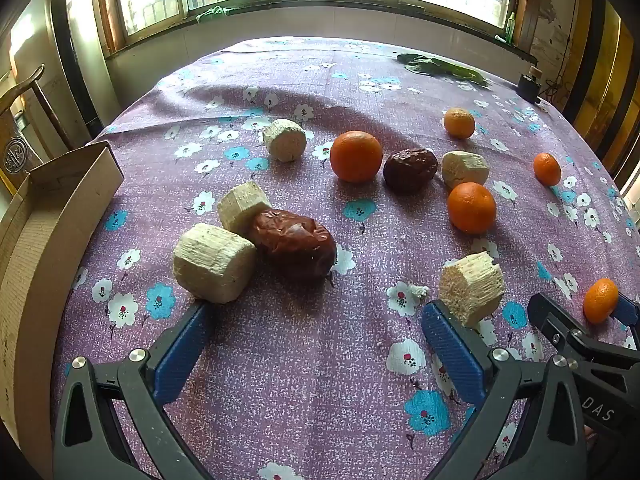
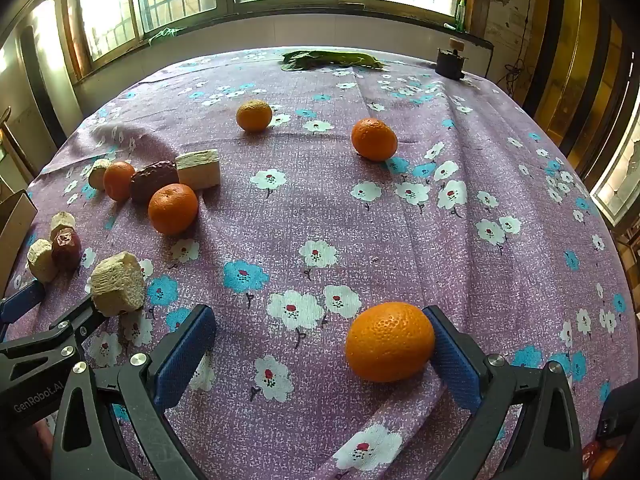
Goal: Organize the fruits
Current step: 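Move both tools over the table toward the cream blocks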
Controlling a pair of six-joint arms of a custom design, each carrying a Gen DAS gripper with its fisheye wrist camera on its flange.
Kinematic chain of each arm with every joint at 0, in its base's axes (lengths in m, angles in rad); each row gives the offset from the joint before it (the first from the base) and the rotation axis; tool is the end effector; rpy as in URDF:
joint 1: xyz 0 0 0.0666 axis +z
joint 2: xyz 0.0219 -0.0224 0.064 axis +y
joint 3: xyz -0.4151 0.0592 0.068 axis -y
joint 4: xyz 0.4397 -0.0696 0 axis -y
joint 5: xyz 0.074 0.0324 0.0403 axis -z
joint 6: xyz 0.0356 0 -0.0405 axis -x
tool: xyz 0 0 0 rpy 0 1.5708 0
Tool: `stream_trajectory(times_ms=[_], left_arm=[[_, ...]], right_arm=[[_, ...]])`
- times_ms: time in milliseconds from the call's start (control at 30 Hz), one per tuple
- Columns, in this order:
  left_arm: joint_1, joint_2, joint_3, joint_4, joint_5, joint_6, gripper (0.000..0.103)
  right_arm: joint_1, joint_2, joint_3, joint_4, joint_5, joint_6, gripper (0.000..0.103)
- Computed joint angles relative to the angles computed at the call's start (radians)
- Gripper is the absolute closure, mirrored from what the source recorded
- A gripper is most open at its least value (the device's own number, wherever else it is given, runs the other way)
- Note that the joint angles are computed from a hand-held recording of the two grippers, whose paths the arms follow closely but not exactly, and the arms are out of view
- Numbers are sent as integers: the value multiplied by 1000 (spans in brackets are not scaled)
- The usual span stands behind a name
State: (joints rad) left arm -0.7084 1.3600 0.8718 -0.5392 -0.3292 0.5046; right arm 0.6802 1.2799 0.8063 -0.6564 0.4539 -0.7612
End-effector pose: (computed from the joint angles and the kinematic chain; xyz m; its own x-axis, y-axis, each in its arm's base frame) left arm 0.3455 -0.2813 0.2522 -0.8053 0.0875 -0.5864 0.1136 0.9935 -0.0077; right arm 0.3244 0.2419 0.2513 -0.7987 0.1513 -0.5824 0.1811 0.9834 0.0072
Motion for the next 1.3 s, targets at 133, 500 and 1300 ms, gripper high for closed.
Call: stream_trajectory(times_ms=[133,500,1300], left_arm=[[-3,1,2,-5,-7,-1,0],[-7,-101,-39,-20,-55,9,0],[115,-295,-148,16,88,-110,0]], right_arm=[[6,3,8,-19,8,-5,0],[17,-2,4,-17,4,-10,0],[103,-147,-24,122,-27,171,5]])
